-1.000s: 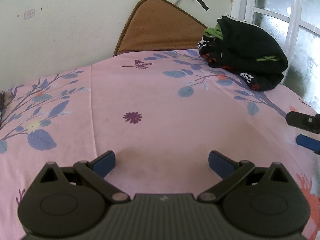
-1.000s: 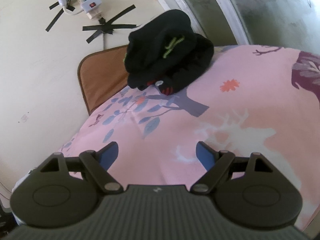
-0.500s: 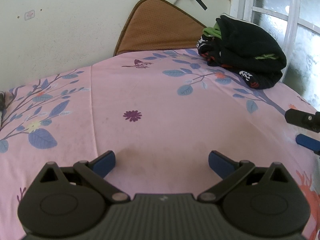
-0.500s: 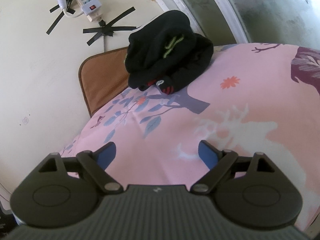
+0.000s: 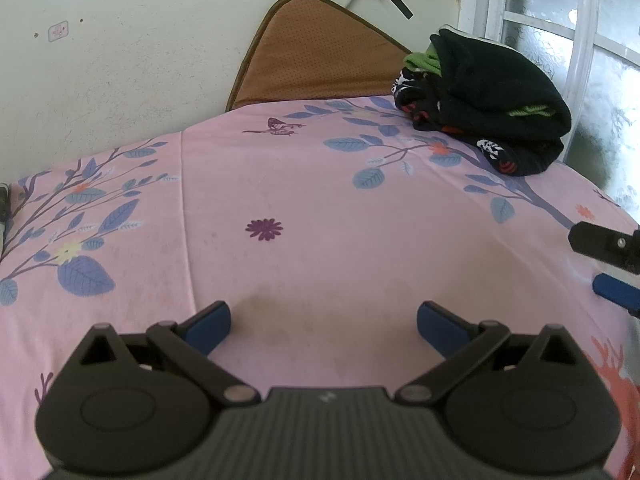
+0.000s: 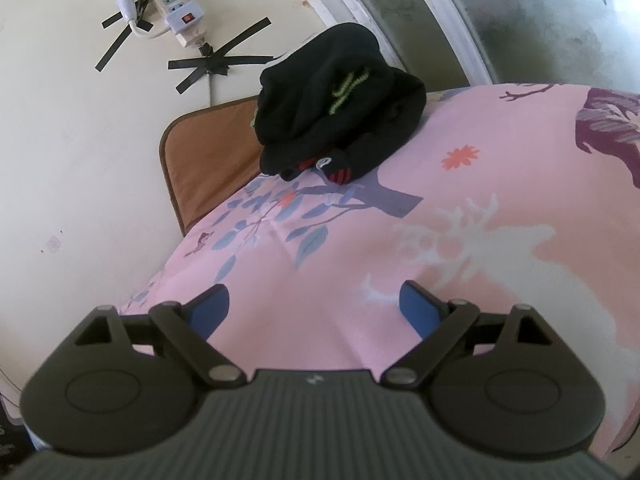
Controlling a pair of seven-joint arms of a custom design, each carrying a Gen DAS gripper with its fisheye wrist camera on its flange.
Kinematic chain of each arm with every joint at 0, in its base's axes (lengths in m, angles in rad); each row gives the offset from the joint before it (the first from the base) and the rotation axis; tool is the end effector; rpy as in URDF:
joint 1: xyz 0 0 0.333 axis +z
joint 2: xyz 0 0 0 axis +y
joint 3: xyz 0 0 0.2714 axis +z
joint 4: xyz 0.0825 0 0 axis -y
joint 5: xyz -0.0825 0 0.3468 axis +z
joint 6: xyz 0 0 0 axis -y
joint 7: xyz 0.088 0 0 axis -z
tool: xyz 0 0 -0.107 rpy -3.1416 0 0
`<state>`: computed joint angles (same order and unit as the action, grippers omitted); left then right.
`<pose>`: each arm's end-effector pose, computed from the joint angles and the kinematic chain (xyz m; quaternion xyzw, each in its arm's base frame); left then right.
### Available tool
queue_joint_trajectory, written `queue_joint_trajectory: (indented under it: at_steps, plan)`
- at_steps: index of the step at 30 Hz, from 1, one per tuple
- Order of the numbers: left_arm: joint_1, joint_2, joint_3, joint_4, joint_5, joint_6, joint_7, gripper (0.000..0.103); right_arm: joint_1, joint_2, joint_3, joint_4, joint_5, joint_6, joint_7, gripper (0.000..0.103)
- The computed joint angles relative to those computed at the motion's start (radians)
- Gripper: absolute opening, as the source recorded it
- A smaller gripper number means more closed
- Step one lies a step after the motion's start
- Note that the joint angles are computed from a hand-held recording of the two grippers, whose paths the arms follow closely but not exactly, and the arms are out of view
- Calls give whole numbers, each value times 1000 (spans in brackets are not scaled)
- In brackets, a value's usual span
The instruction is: Fold small clothes
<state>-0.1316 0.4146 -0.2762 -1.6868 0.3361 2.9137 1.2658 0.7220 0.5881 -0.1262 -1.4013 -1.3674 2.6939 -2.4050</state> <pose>0.6091 -0.2562 0.4420 -0.5327 0.7427 -0.3429 0.2170 0.5455 0.4322 0.3990 -0.4051 0.7364 -0.2149 0.4975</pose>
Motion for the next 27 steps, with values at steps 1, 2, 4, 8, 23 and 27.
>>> queue_joint_trajectory:
  at_steps: [1,2,4,8,23,27]
  plan:
    - [3,-2,-3,-4,-4,3,2,103,3,1,0,1,0,-5,0,94]
    - [6,-3,-5,-6,-7,5,3,103,6,2,-1,2,-2,-12,3,94]
    - [9,-4,-8,-10,-11,8,5,103,11,2,-1,2,-6,-21,8,94]
    - [-3,-4,3,-2,3,-9,5,103,13,6,3,6,-4,-32,-4,96]
    - [-20,-3,20,6,29,-26,-5,103,33,10,5,13,8,-66,-27,96]
    - [-20,-2,21,7,31,-23,-12,103,38,15,4,19,4,-80,-20,96]
